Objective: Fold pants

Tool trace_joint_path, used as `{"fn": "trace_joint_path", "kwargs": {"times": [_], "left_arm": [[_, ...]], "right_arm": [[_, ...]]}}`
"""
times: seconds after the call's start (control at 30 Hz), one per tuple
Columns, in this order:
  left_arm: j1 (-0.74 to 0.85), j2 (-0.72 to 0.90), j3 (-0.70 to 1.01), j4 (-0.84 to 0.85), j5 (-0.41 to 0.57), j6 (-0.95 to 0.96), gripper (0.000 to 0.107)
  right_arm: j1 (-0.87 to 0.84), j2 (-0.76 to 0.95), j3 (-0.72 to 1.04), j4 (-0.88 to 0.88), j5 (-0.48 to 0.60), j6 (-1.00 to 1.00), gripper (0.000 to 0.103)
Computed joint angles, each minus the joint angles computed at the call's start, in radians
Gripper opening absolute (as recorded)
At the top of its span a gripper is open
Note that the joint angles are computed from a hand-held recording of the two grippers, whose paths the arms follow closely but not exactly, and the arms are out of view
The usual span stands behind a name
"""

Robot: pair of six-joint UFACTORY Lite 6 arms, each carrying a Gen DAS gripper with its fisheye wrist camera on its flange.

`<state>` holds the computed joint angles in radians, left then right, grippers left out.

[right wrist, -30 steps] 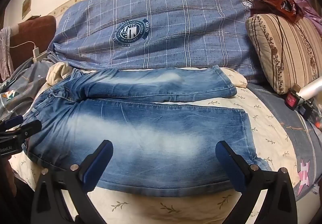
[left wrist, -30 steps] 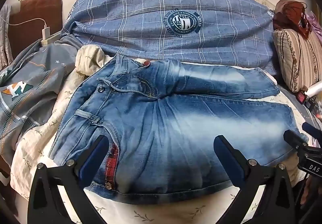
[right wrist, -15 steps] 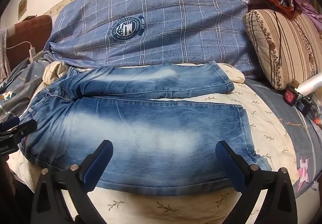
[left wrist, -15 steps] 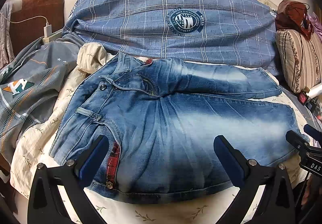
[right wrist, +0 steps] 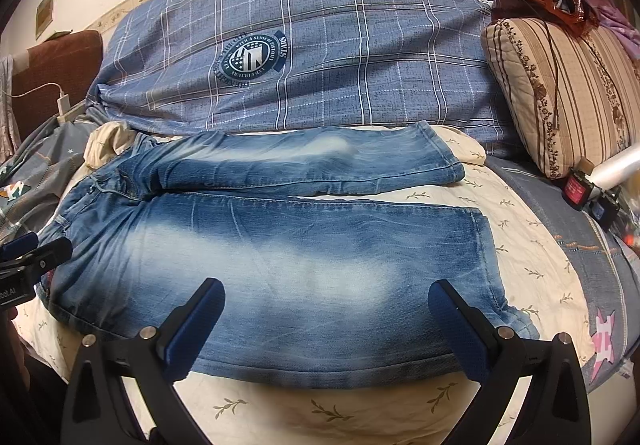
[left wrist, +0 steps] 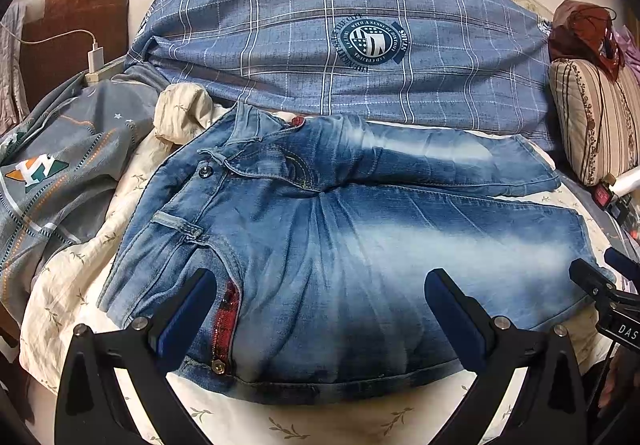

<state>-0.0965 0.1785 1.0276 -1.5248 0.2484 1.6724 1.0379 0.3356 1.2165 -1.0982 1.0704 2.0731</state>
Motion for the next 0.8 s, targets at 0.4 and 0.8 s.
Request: {"fn": "trace_joint_path", "kwargs": {"times": [0.4,0.8], "left_arm": [[0.003,0.001,0.001,0.0,0.006,-0.006,0.103],[0.0,0.007,0.007,0.011,-0.001,-0.02,0.103]], "right_arm": [[-0.001,0.011,0.013,0.006,0.003,-0.011,0.103],[-0.001,0.008,0.011,0.005,0.001,-0.009,0.103]]}}
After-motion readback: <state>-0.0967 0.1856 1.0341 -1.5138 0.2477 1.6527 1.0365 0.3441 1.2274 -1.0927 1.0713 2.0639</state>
